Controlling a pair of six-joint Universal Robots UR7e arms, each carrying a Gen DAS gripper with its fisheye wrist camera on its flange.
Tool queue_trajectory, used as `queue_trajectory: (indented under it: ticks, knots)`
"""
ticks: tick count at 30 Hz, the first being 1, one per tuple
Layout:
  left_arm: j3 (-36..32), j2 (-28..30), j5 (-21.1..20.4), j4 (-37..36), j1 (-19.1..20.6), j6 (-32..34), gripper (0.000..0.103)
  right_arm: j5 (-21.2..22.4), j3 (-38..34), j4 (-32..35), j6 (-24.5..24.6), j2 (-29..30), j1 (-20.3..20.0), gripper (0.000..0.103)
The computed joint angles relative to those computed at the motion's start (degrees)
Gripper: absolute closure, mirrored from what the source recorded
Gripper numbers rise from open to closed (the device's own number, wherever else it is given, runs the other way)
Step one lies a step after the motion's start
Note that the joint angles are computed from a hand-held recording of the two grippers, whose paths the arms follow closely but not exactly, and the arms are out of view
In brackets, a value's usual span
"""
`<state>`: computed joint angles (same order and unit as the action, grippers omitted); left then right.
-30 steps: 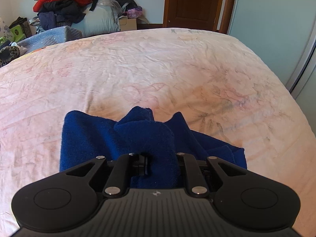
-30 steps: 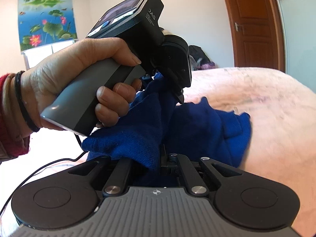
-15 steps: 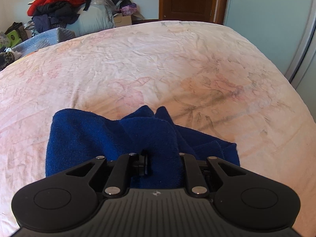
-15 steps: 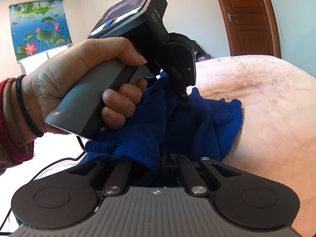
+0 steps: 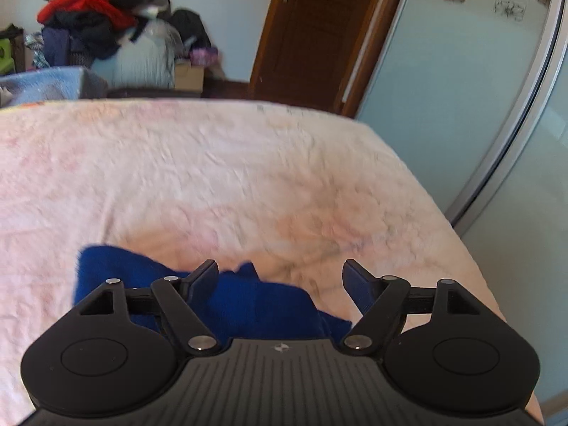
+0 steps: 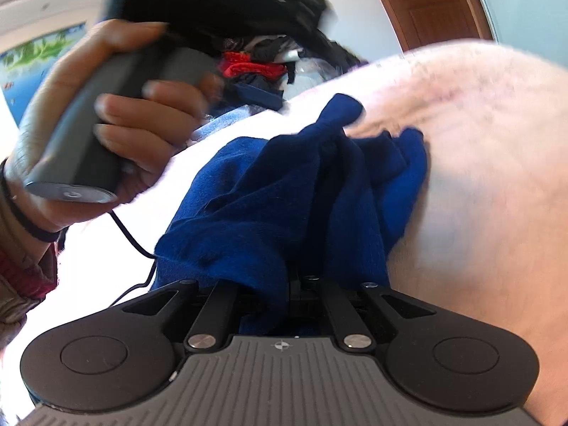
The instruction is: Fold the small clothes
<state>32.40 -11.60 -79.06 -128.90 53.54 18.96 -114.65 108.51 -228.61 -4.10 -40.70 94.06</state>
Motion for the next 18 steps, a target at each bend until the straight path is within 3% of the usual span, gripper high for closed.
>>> queue_trajectory:
  ticks: [4, 8, 9, 10, 11, 12, 14, 16, 18]
  knots:
    - [4.44, -2.93, 2.34, -4.69, 0.80, 1.54, 0.026, 5.95, 2.94, -0.61, 7.58, -1.98, -2.39, 0.077]
    - [9.65, -5.96, 5.24, -6.97, 2.07, 2.33, 0.026, 16.30, 6.20, -4.94, 16.74, -3.25, -6.37, 0.055]
    - [11.13, -6.77, 5.89, -7.60, 2.35, 2.31, 0.026, 18.08, 6.61, -5.67, 17.97, -3.42, -7.05, 0.054]
    - [12.51, -7.52, 6.15, -8.27, 2.60, 2.44, 0.026, 18.33, 6.80, -6.08, 18.49, -3.55, -7.25, 0.064]
    - [14.15, -8.45, 6.03, -9.18, 2.95, 2.81, 0.026, 16.81, 6.97, -6.34, 18.84, -3.77, -6.99, 0.082]
    - [15.60, -9.28, 5.84, -9.95, 3.20, 3.29, 0.026, 14.87, 7.29, -5.69, 18.50, -4.30, -6.72, 0.093]
    - [18.42, -10.80, 5.83, -11.68, 3.58, 4.48, 0.026, 12.31, 8.06, -4.77, 17.01, -5.16, -6.51, 0.093]
    - [20.56, -11.84, 6.17, -13.42, 3.82, 5.58, 0.026, 12.57, 8.90, -3.47, 16.36, -6.28, -6.69, 0.093]
    - [22.16, -12.57, 6.26, -15.04, 4.03, 7.08, 0.026, 10.28, 8.11, -2.27, 13.67, -7.17, -5.67, 0.085]
